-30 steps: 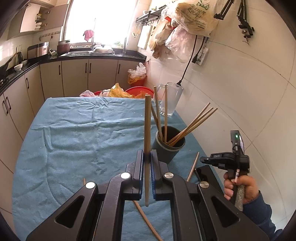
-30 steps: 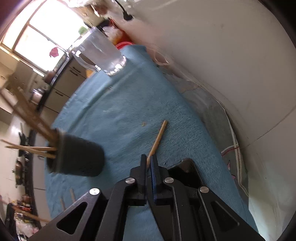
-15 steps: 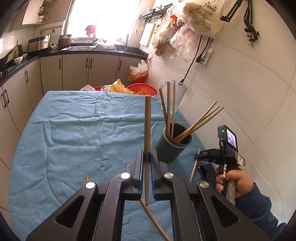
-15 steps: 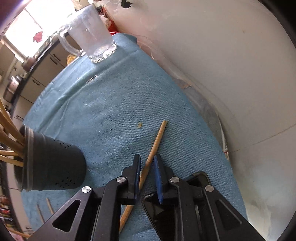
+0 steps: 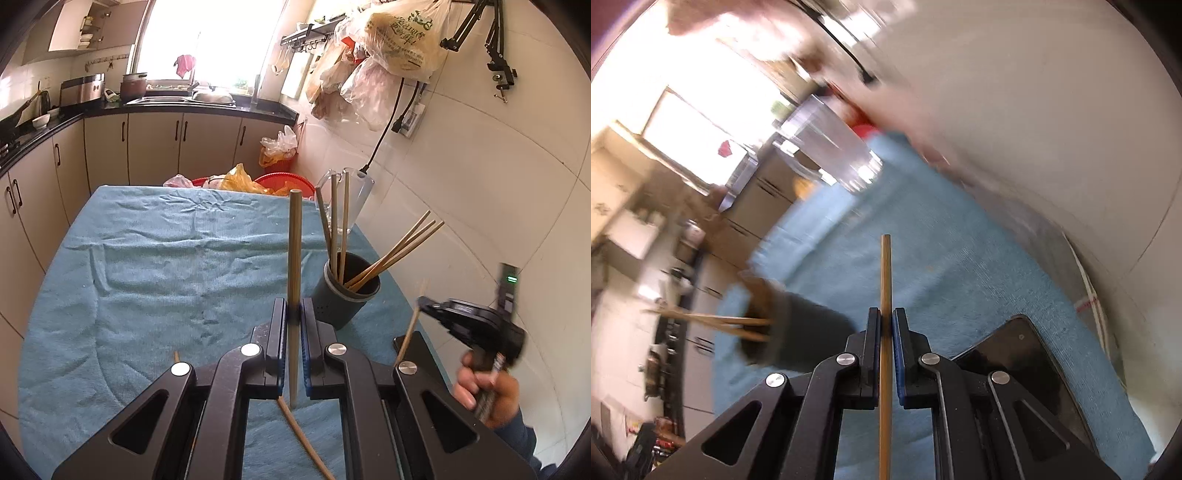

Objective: Organize utensils
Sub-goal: 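Hold the left chopstick over the cup while the right gripper rolls and brings its chopstick over, then lower both chopsticks into the cup and open both grippers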

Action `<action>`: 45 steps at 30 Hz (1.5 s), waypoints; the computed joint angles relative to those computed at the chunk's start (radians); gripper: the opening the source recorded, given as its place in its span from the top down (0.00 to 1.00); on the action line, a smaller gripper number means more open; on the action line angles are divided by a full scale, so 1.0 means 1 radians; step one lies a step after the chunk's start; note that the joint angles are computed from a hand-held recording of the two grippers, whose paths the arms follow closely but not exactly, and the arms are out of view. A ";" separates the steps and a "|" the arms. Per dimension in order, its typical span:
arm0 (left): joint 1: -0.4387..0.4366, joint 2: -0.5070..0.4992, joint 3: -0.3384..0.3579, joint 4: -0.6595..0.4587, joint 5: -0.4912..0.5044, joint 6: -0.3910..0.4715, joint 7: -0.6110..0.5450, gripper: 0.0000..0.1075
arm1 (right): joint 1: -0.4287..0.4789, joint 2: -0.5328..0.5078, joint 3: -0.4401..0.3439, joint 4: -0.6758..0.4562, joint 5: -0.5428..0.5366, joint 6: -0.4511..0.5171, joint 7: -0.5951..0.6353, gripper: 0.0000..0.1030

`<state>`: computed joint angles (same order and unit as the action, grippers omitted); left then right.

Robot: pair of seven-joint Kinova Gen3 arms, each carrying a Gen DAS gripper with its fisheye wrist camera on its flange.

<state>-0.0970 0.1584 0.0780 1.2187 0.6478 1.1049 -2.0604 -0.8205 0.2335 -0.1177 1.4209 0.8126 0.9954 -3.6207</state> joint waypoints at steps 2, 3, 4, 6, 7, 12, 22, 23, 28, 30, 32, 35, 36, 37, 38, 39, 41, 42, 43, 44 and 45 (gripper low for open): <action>0.004 -0.004 0.001 -0.005 -0.001 -0.004 0.007 0.94 | -0.090 -0.015 0.034 -0.005 0.081 0.050 -0.026 0.94; 0.008 -0.007 0.002 -0.008 -0.005 -0.007 0.010 0.94 | -0.136 -0.011 0.049 -0.019 0.122 0.090 -0.029 0.94; 0.010 -0.011 0.002 -0.007 -0.006 -0.011 0.011 0.94 | -0.183 -0.008 0.064 -0.036 0.163 0.131 -0.016 0.94; 0.019 -0.016 0.003 -0.013 -0.016 -0.015 0.019 0.94 | -0.275 0.011 0.102 -0.070 0.244 0.212 0.011 0.94; 0.025 -0.018 0.004 -0.018 -0.022 -0.017 0.021 0.94 | -0.322 0.023 0.125 -0.084 0.285 0.248 0.006 0.94; 0.051 -0.023 0.009 -0.044 -0.048 -0.029 0.040 0.94 | -0.324 0.054 0.026 -0.136 0.452 0.370 0.009 0.94; 0.096 0.025 0.037 -0.191 -0.094 -0.018 0.107 0.94 | -0.289 0.059 -0.011 -0.231 0.495 0.372 0.115 0.94; 0.106 0.037 0.041 -0.218 -0.104 -0.017 0.121 0.94 | -0.285 0.062 -0.006 -0.240 0.499 0.364 0.127 0.94; 0.156 0.095 0.064 -0.345 -0.167 -0.018 0.184 0.94 | -0.271 0.082 0.027 -0.295 0.506 0.334 0.188 0.94; 0.178 0.121 0.071 -0.394 -0.195 -0.017 0.210 0.94 | -0.265 0.089 0.039 -0.315 0.502 0.325 0.210 0.94; 0.200 0.142 0.078 -0.426 -0.221 -0.033 0.225 0.94 | -0.257 0.099 0.051 -0.338 0.492 0.313 0.231 0.94; 0.229 0.172 0.082 -0.459 -0.259 -0.051 0.249 0.94 | -0.246 0.111 0.067 -0.358 0.473 0.294 0.262 0.94; 0.236 0.187 0.085 -0.474 -0.267 -0.046 0.258 0.94 | -0.245 0.116 0.073 -0.366 0.465 0.291 0.274 0.94; 0.246 0.206 0.085 -0.495 -0.280 -0.036 0.271 0.94 | -0.240 0.121 0.077 -0.372 0.454 0.284 0.285 0.94; 0.251 0.217 0.085 -0.503 -0.288 -0.033 0.278 0.94 | -0.235 0.123 0.081 -0.372 0.441 0.275 0.292 0.94; 0.261 0.233 0.084 -0.513 -0.302 -0.029 0.285 0.94 | -0.227 0.127 0.084 -0.373 0.423 0.263 0.299 0.94; 0.273 0.249 0.082 -0.514 -0.324 -0.028 0.291 0.94 | -0.219 0.130 0.092 -0.365 0.403 0.248 0.303 0.94; 0.279 0.261 0.081 -0.523 -0.334 -0.019 0.296 0.94 | -0.211 0.134 0.093 -0.362 0.386 0.237 0.312 0.94; 0.277 0.266 0.083 -0.522 -0.336 -0.012 0.296 0.94 | -0.205 0.138 0.095 -0.362 0.372 0.227 0.318 0.94; 0.277 0.276 0.084 -0.527 -0.339 -0.002 0.300 0.94 | -0.199 0.139 0.098 -0.360 0.360 0.216 0.322 0.94; 0.278 0.284 0.083 -0.531 -0.344 0.004 0.304 0.94 | -0.193 0.143 0.099 -0.359 0.346 0.206 0.330 0.94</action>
